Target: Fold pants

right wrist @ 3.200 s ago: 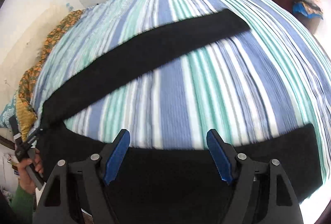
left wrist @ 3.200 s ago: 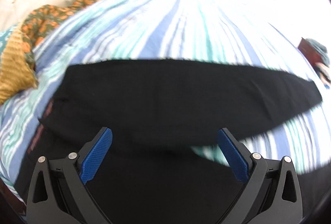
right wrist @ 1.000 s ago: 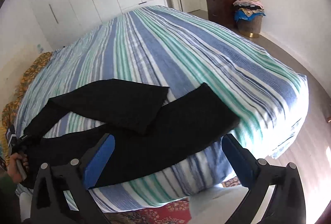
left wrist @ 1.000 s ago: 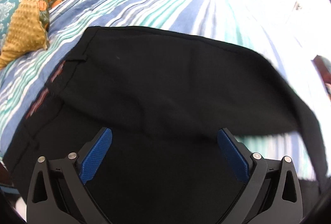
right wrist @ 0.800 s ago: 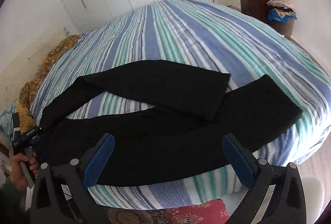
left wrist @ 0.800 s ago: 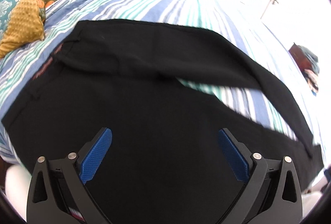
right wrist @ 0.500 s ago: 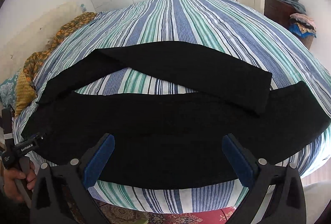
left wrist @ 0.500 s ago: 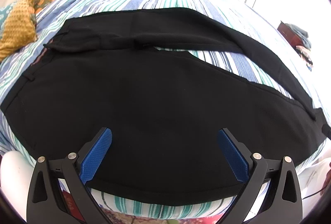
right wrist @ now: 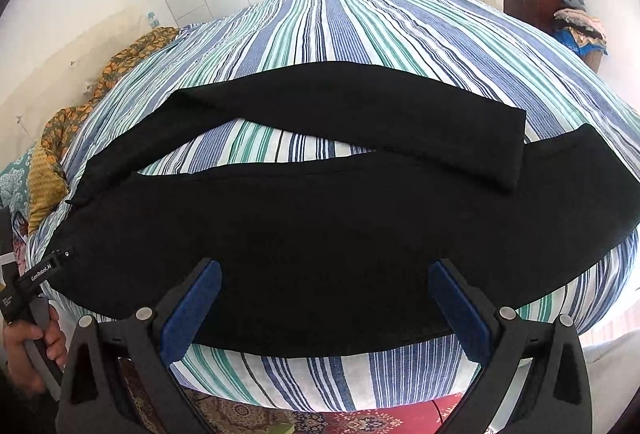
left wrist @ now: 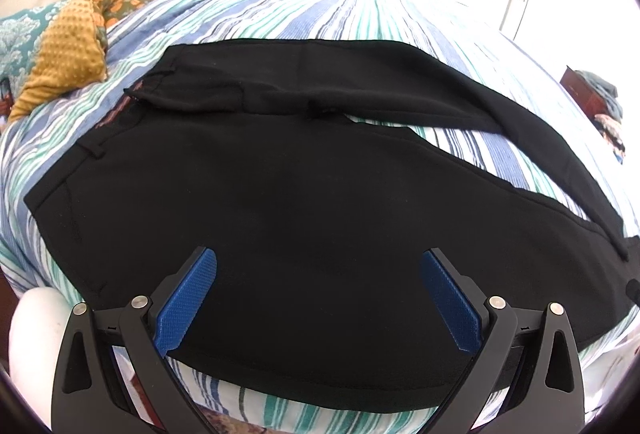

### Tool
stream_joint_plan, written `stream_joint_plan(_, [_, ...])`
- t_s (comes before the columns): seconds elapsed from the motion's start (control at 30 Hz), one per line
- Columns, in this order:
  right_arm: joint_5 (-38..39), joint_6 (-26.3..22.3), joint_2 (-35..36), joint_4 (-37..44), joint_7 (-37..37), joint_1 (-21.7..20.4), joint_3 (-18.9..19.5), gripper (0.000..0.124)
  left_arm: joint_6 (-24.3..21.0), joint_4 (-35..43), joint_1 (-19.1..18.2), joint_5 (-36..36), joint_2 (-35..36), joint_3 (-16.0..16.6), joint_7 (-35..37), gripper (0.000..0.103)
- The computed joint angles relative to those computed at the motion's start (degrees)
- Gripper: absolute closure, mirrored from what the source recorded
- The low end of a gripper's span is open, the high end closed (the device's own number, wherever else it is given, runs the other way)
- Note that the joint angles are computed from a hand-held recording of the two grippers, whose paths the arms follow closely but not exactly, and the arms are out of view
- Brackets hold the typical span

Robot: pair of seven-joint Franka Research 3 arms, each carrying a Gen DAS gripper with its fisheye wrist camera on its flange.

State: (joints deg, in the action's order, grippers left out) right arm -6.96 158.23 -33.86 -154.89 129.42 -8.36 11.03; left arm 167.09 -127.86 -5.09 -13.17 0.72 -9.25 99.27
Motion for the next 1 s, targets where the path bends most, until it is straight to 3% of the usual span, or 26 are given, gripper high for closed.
stream_joint_plan(0.43, [-0.44, -0.96, 1.89, 0.61, -0.52, 0.62, -0.19, 0.021, 1.3, 0.77, 1.31, 5.23, 1.19, 0.41, -6.7, 0.001])
stream_joint_plan(0.6, [1.34, -2.6, 3.2, 0.93, -1.26, 2.48, -2.21, 0.021, 0.43, 1.57, 2.05, 7.7, 2.06, 0.59, -9.96, 0.001])
stream_joint_plan(0.67, [2.25, -0.87, 1.88, 0.18, -1.04, 2.71, -2.94, 0.021, 0.55, 1.41, 2.44, 6.93, 2.0, 0.4, -9.67, 0.001])
stream_joint_plan(0.77, [6.94, 8.64, -2.3, -4.16, 0.63, 3.19, -4.62, 0.021, 1.14, 1.2, 2.59, 6.32, 2.04, 0.14, -9.2, 0.001])
stream_joint_plan(0.8, [9.43, 11.27, -2.74, -5.14, -0.14, 4.76, -6.3, 0.021, 1.09, 1.29, 2.55, 6.8, 2.2, 0.14, -9.52, 0.001])
stream_joint_plan(0.93, [19.32, 18.85, 0.37, -5.43, -9.15, 19.18, -20.11, 0.021, 0.77, 1.61, 2.18, 11.31, 2.73, 0.31, -11.77, 0.001])
stream_joint_plan(1.0, [23.21, 21.28, 3.28, -4.31, -10.65, 22.73, -24.69, 0.022, 0.61, 1.55, 2.09, 13.41, 2.68, 0.38, -12.55, 0.001])
